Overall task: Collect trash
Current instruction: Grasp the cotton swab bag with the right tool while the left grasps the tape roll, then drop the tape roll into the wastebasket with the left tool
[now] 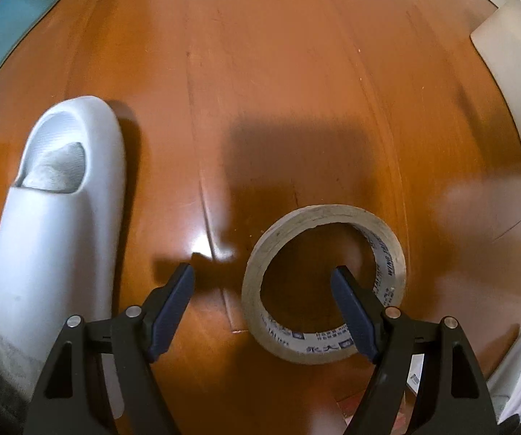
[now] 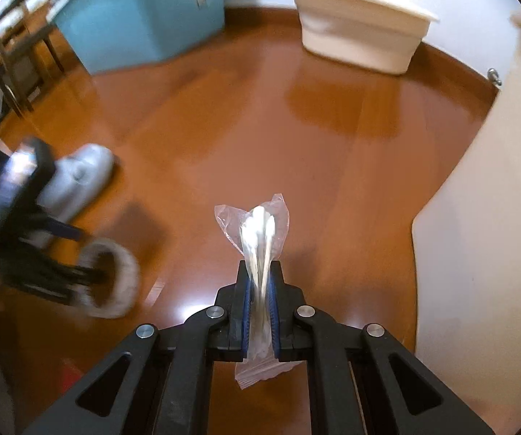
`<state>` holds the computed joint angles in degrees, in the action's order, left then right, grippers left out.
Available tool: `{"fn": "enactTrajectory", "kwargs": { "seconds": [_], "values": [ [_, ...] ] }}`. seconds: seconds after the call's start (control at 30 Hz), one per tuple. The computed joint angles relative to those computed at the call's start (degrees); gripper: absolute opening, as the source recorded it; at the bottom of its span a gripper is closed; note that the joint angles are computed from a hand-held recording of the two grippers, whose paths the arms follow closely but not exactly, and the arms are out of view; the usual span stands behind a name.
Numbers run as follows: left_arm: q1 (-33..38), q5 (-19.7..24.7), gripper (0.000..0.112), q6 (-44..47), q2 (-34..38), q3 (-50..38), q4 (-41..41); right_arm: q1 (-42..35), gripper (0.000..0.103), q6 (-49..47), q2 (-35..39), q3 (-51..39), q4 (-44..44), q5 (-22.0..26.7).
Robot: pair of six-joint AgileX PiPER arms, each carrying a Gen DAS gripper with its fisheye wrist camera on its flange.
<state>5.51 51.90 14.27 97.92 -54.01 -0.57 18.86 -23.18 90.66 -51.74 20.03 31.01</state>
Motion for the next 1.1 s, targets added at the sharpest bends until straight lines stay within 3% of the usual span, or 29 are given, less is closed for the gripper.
{"fn": "enactTrajectory", "kwargs": {
  "seconds": [0.23, 0.3, 0.33, 0.37, 0.4, 0.5, 0.63, 0.77, 0.9, 1.1],
  "values": [
    [-3.3, -2.0, 0.064, -3.3, -0.1, 1.9, 1.1, 3.1, 0.009, -1.0, -5.5, 3.2, 3.8, -1.9],
    [-5.3, -1.5, 0.038, -3.5, -1.8, 2.3, 1.3, 2.5, 0.009, -0.8, -5.8, 3.7, 4.1, -1.9],
    [-6.5, -0.6, 0.031, -4.1, -2.0, 1.4, 1.9, 1.8, 0.009, -1.5, -6.0, 3.8, 4.6, -1.8],
    [-7.6, 0.0, 0.015, -3.8, -2.0, 1.2, 1.8, 1.0, 0.009, -2.9, -6.4, 4.6, 6.0, -2.2],
    [-8.3, 0.5, 0.009, -3.8, -1.8, 0.9, 1.7, 0.3, 0.009, -4.3, -6.6, 5.7, 7.8, -2.8],
    [-10.7, 0.0, 0.009, -5.4, -3.3, 1.7, 2.7, -0.2, 0.009, -3.1, -6.8, 5.4, 7.3, -2.5],
    [-15.0, 1.8, 0.009, -8.8, -7.3, 1.5, 5.9, -1.5, 0.009, 1.2, -11.8, 1.8, 3.6, 4.2],
    [-19.4, 4.8, 0.009, -12.9, -9.8, -2.8, 8.6, -3.0, 0.009, 1.5, -14.9, -0.3, 3.1, 6.9],
    [-24.7, 8.0, 0.009, -15.7, -11.2, -11.4, 11.2, -4.6, 0.009, 2.0, -19.0, -1.3, 2.8, 8.4],
    [-33.0, 14.7, 0.009, -18.4, -7.6, -32.6, 18.3, -9.9, 0.009, 2.1, -27.0, 0.0, 3.4, 12.0]
  ]
}}
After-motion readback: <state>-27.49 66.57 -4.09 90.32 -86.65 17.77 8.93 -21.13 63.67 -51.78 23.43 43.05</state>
